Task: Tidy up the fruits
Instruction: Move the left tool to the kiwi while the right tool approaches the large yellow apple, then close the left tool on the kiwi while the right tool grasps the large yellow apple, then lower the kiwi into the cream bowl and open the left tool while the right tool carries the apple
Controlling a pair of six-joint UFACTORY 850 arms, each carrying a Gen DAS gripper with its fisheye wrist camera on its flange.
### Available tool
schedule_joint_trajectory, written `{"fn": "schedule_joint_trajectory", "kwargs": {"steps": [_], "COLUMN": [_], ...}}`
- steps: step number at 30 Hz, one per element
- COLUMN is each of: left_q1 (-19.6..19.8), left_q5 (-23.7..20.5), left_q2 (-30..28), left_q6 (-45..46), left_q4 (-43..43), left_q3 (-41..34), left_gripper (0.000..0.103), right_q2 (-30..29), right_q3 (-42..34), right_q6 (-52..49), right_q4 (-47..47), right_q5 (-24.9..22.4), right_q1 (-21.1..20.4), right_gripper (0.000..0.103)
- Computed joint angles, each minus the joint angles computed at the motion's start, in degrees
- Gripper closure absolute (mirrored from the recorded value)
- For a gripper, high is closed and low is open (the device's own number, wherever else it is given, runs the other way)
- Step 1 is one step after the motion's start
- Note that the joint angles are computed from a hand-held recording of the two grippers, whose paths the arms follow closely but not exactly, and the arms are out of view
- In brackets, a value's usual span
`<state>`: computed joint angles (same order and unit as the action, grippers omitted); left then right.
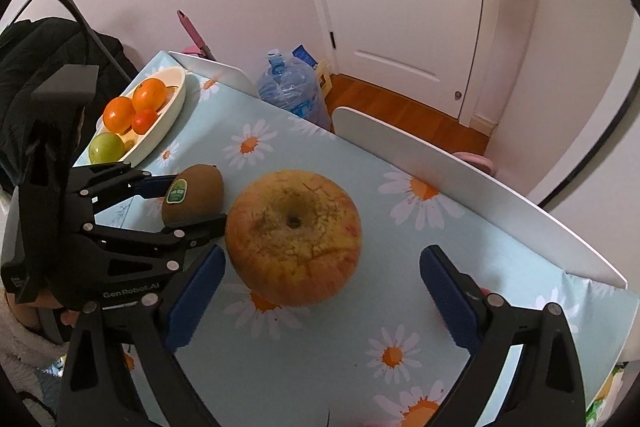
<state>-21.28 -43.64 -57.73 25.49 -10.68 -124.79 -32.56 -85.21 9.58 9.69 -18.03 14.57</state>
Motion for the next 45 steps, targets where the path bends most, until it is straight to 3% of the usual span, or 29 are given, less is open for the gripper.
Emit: {"fn": "schedule_joint_trajectory", "kwargs": {"steps": [5, 13, 18, 33, 45], "left_q1": [-0.1, -0.2, -0.1, 0.8, 3.4], "left_q5": [0.3, 0.2, 0.5, 3.0, 5.5], "left_q2": [0.3, 0.1, 0.3, 5.5, 11.8], "left_q6": [0.2, -0.3, -0.6, 0.6, 4.6], "left_q4": [0.3, 0.6, 0.9, -1.5, -5.8], "left_q3": [0.4, 0.0, 0.0, 3.5, 8.6], "left_gripper": [0.047, 0.047, 0.048, 0.048, 0.048], "right_q2": [-1.3, -2.6, -3.1, 0.7, 3.4], "right_q3": [-1.5, -2.5, -2.8, -1.0, -2.7], "right_q6": [-5.8, -10.4, -19.3, -10.3, 5.1], "right_q4": [5.4, 10.1, 18.9, 9.4, -4.7], "right_q5": [-0.9, -0.6, -1.3, 0.0, -1.1], "right_q1": [-0.2, -0.4, -1.0, 0.1, 2.9], "right_gripper": [0.017, 0.018, 0.033, 0.033, 0.033]}}
